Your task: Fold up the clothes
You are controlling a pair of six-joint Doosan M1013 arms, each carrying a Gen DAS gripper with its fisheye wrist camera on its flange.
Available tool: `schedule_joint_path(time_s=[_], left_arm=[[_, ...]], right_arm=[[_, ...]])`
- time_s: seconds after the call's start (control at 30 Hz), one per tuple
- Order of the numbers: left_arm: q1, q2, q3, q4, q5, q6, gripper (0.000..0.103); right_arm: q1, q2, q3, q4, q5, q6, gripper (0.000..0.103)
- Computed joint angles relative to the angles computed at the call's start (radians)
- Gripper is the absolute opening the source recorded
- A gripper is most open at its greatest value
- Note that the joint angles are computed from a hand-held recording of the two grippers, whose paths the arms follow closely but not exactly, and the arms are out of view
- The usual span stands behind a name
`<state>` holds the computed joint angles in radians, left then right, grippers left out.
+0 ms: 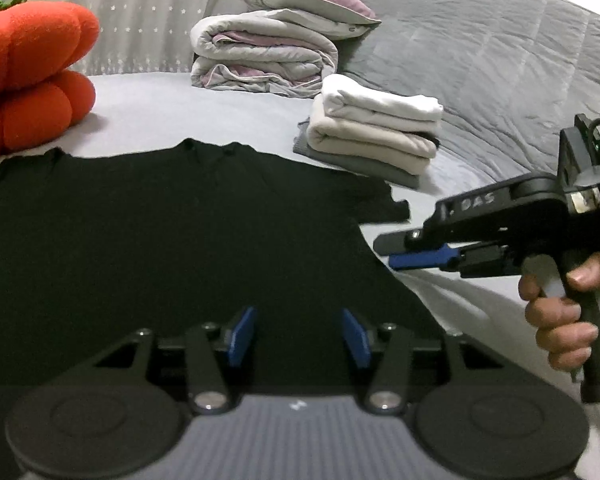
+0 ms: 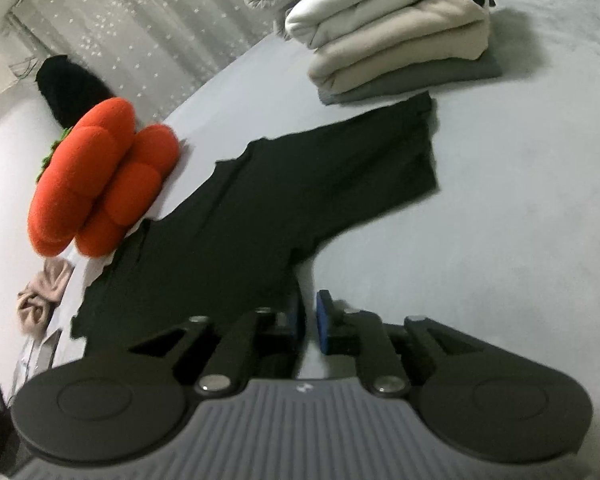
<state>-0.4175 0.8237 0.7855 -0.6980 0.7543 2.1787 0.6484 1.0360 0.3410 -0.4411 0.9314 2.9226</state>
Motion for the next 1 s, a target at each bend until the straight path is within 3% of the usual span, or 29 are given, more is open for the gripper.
schedule_joint_path(time_s=[0.1,0.23,0.53,0.73,1.0], left_arm=[[0.007,-0.039,0.074,-0.045,-0.012,0.047,0.052],[0.011,-0.086,0.157,-0.088,-0.023,0.092,0.054],[0.011,-0.135,0.241,-0.110,-0.053,0.130,0.055],[0.008,-0.142,0.263,-0.119,-0.079,0.150,0.056],[0.015,-0.138,0.263,-0.162,-0.070,0.150,0.056]], right_arm=[[0.006,-0.063,0.117,0.024,-0.065,-0.006,0.032],[0.008,-0.107,0.192,0.126,-0.113,-0.085,0.032],[-0.004,-0.215,0.396,0.387,-0.230,-0.154,0.027],[-0.014,-0.237,0.453,0.531,-0.305,-0.240,0.027],[-0.020,-0.244,0.526,0.563,-0.509,-0.190,0.023]])
